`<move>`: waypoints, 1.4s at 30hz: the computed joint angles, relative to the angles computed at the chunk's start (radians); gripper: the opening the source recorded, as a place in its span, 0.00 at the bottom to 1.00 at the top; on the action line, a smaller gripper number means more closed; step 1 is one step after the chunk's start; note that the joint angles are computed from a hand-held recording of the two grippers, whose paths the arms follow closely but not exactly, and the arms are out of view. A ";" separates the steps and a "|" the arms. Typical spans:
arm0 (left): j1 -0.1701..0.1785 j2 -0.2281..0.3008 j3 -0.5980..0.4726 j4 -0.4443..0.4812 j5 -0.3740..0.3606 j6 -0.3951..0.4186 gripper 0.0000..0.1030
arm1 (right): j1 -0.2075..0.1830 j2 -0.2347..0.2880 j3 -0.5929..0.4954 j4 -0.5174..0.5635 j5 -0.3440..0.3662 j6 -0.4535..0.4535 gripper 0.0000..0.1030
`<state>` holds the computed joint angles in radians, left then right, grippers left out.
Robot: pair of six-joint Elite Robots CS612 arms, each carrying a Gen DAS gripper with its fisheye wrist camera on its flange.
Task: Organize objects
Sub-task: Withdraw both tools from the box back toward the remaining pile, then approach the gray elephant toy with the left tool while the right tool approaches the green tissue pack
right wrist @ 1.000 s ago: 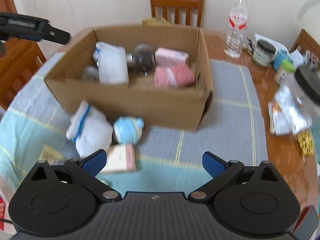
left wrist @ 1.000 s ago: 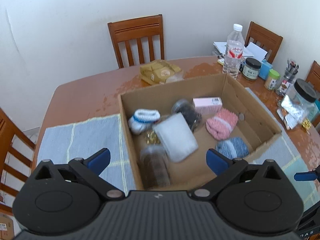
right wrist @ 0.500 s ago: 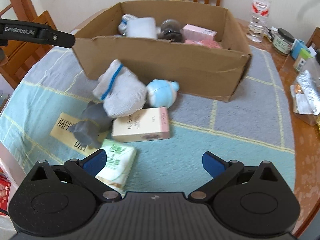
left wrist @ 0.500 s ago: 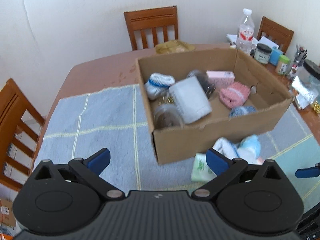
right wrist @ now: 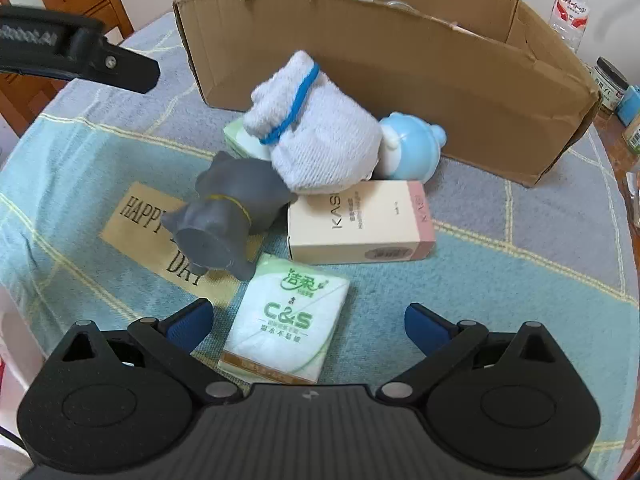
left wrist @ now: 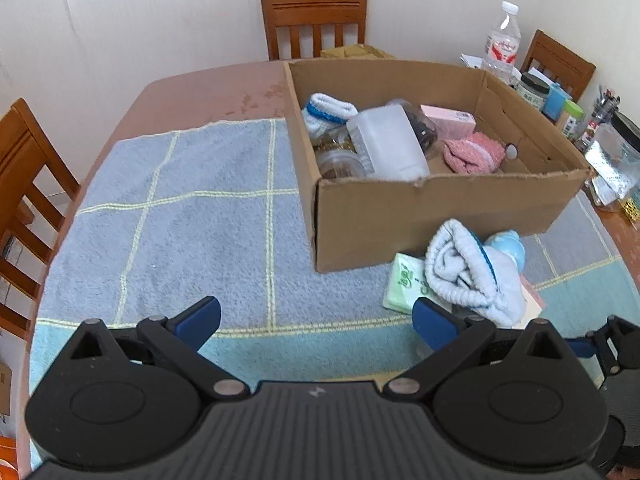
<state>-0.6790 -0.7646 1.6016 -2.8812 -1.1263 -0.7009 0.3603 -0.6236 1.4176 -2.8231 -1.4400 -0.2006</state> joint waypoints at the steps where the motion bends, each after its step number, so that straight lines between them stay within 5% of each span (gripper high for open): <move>1: -0.001 0.003 -0.001 -0.002 0.003 0.005 0.99 | 0.004 0.002 0.003 -0.015 -0.021 -0.004 1.00; 23: -0.025 0.088 -0.131 0.077 -0.152 0.080 0.99 | -0.068 -0.032 0.085 -0.086 -0.043 0.030 1.00; 35: -0.026 0.047 -0.068 0.153 -0.126 0.028 0.99 | -0.083 -0.033 0.122 -0.190 0.004 -0.021 1.00; 42: -0.010 0.019 -0.008 0.088 -0.134 -0.028 0.99 | -0.085 -0.029 0.122 -0.198 0.011 -0.030 1.00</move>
<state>-0.6892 -0.7453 1.5937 -2.7935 -1.2600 -0.7288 0.2753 -0.6529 1.5399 -3.0210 -1.4291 -0.2304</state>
